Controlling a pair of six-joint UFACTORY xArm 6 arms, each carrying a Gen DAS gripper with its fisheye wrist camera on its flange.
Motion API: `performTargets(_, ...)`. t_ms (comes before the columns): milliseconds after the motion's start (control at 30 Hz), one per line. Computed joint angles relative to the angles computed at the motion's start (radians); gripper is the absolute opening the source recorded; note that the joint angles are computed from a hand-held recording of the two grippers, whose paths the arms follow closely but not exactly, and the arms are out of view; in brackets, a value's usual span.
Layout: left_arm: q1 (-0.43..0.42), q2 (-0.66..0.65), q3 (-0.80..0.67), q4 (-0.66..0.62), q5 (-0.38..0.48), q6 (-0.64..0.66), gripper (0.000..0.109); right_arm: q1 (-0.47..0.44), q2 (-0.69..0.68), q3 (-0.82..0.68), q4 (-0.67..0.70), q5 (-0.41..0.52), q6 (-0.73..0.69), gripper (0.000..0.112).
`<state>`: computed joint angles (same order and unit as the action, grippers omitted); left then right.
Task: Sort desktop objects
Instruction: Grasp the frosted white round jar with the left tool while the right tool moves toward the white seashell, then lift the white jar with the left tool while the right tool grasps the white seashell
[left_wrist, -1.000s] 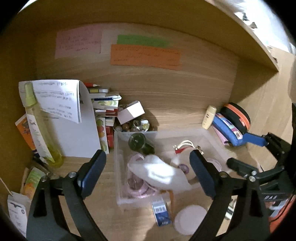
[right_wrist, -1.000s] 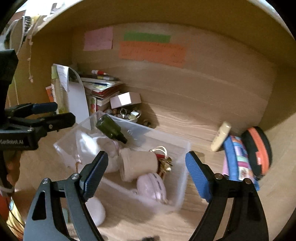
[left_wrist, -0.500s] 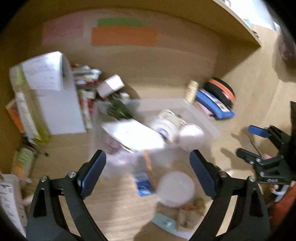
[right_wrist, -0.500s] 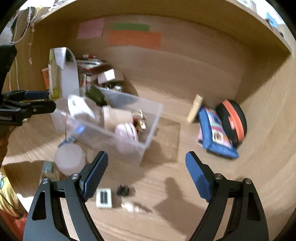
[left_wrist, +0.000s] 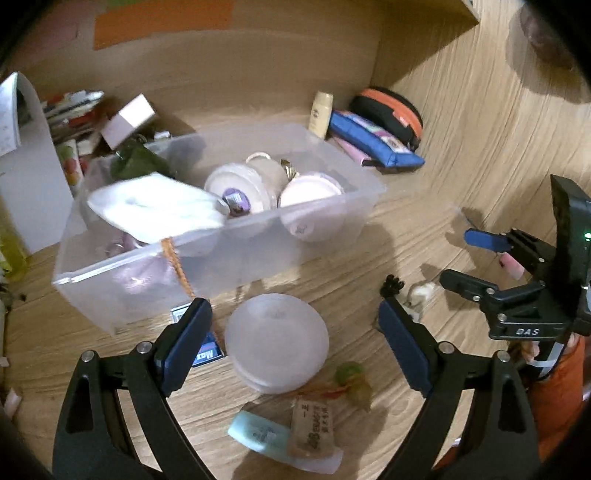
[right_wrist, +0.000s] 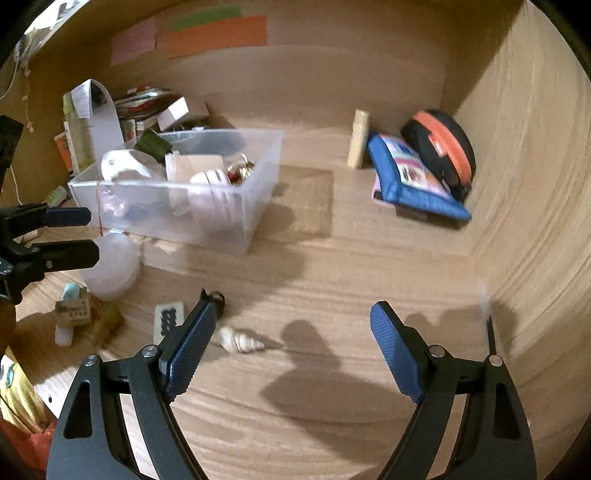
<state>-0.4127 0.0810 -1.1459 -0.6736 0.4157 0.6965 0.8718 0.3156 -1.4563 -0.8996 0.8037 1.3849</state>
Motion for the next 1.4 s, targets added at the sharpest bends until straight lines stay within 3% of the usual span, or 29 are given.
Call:
performTargets(200, 0.023, 0.053, -0.052, 0.08, 0.098, -0.056, 0.092, -0.018, -0.011, 0.049, 0.067, -0.064, 0.025, 0.084)
performTargets(467, 0.026, 0.048, -0.017, 0.157, 0.069, -0.078, 0.092, -0.029, 0.004, 0.053, 0.089, -0.13, 0.008, 0.082)
performTargets(600, 0.011, 0.048, -0.003, 0.22, 0.026, -0.123, 0.091, -0.033, 0.035, 0.018, 0.125, -0.153, -0.048, 0.066)
performTargets(633, 0.007, 0.047, 0.002, 0.242, 0.013, -0.138, 0.09, -0.037, 0.043, 0.013, 0.149, -0.174, -0.068, 0.061)
performTargets(700, 0.0, 0.041, 0.018, 0.275, -0.017, -0.157, 0.074, -0.034, 0.056, -0.004, 0.146, -0.168, -0.071, 0.058)
performTargets(767, -0.006, 0.034, 0.034, 0.295, -0.043, -0.16, 0.066, -0.033, 0.064, -0.014, 0.142, -0.167, -0.074, 0.052)
performTargets(1000, 0.003, 0.032, 0.033, 0.24, -0.054, -0.119, 0.065, -0.03, 0.067, -0.014, 0.13, -0.184, -0.088, 0.026)
performTargets(1167, 0.013, 0.019, 0.033, 0.155, -0.067, -0.076, 0.065, -0.037, 0.053, 0.003, 0.121, -0.193, -0.061, 0.023)
performTargets(1267, 0.015, -0.002, 0.047, 0.106, -0.077, -0.043, 0.065, -0.045, 0.032, 0.023, 0.106, -0.216, -0.031, 0.015)
performTargets(1400, 0.009, -0.023, 0.059, 0.064, -0.09, -0.013, 0.065, -0.042, 0.014, 0.025, 0.07, -0.198, -0.009, 0.015)
